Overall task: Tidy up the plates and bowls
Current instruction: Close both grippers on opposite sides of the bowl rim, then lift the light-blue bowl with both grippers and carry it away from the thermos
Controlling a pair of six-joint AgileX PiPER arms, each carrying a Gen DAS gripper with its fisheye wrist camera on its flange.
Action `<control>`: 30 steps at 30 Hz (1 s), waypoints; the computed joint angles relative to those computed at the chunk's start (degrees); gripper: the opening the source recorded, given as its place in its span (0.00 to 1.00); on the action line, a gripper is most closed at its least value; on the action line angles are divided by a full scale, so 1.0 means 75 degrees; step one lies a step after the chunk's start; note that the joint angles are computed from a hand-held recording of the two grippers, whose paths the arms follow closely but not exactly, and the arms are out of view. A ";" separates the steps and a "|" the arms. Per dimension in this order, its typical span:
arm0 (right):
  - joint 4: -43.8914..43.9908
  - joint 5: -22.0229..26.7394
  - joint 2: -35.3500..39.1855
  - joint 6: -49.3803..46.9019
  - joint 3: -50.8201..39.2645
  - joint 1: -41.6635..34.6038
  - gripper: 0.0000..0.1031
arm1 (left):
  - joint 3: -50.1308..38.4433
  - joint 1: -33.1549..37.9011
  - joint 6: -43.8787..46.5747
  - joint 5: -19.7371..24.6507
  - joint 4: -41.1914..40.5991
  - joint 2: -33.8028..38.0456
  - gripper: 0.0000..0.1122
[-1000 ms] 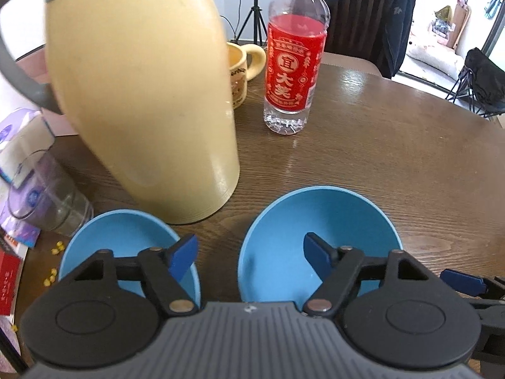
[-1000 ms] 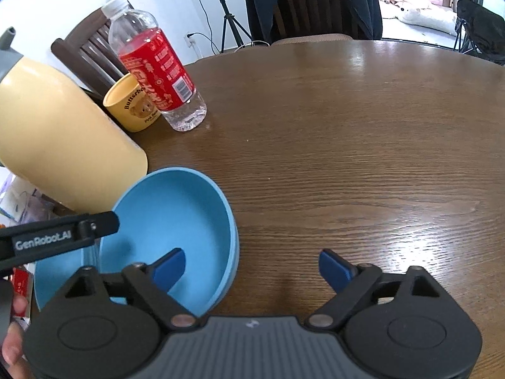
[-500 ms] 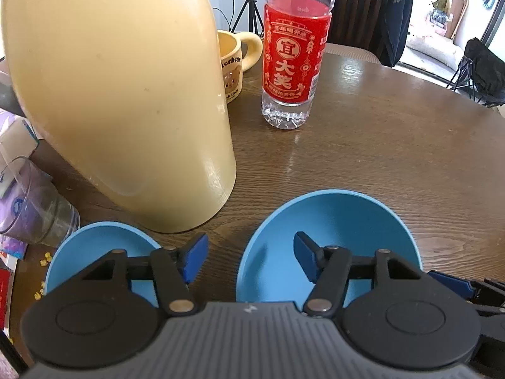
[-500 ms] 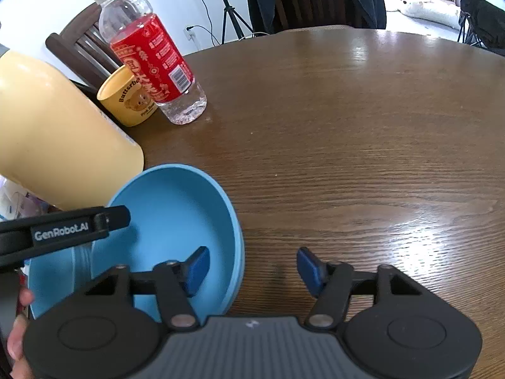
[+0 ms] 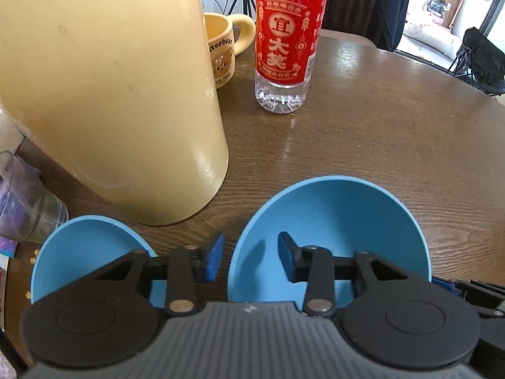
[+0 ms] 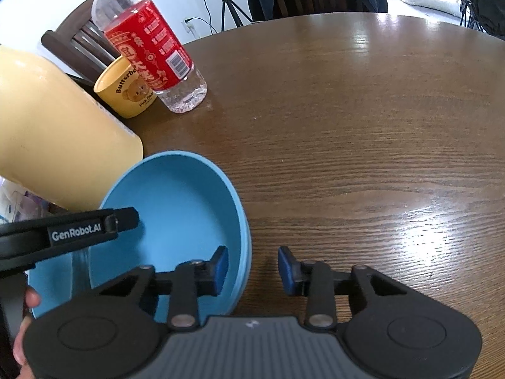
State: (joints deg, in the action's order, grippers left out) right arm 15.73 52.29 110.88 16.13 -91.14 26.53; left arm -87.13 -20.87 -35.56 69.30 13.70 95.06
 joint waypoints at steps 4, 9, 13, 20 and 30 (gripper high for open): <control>0.0124 -0.0086 0.0014 -0.0043 0.0054 -0.0037 0.22 | 0.0071 0.0026 -0.0004 -0.0049 -0.0071 -0.0012 0.24; 0.0177 -0.0118 0.0039 -0.0046 0.0072 -0.0006 0.12 | 0.0182 0.0101 -0.0093 -0.0198 -0.0088 -0.0046 0.15; 0.0080 -0.0158 0.0081 0.0050 0.0045 0.0047 0.10 | 0.0218 0.0100 -0.0066 -0.0210 -0.0077 -0.0091 0.14; -0.0013 -0.0160 0.0041 0.0039 0.0078 0.0098 0.10 | 0.0285 0.0123 -0.0099 -0.0259 -0.0114 -0.0147 0.14; 0.0011 -0.0310 -0.0308 -0.0039 0.0402 0.0054 0.10 | 0.0299 0.0041 -0.0205 -0.0251 -0.0045 -0.0312 0.14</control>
State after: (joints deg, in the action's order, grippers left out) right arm 15.82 49.96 108.57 15.84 -88.12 26.94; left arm -84.89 -20.56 -37.10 67.42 13.36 92.72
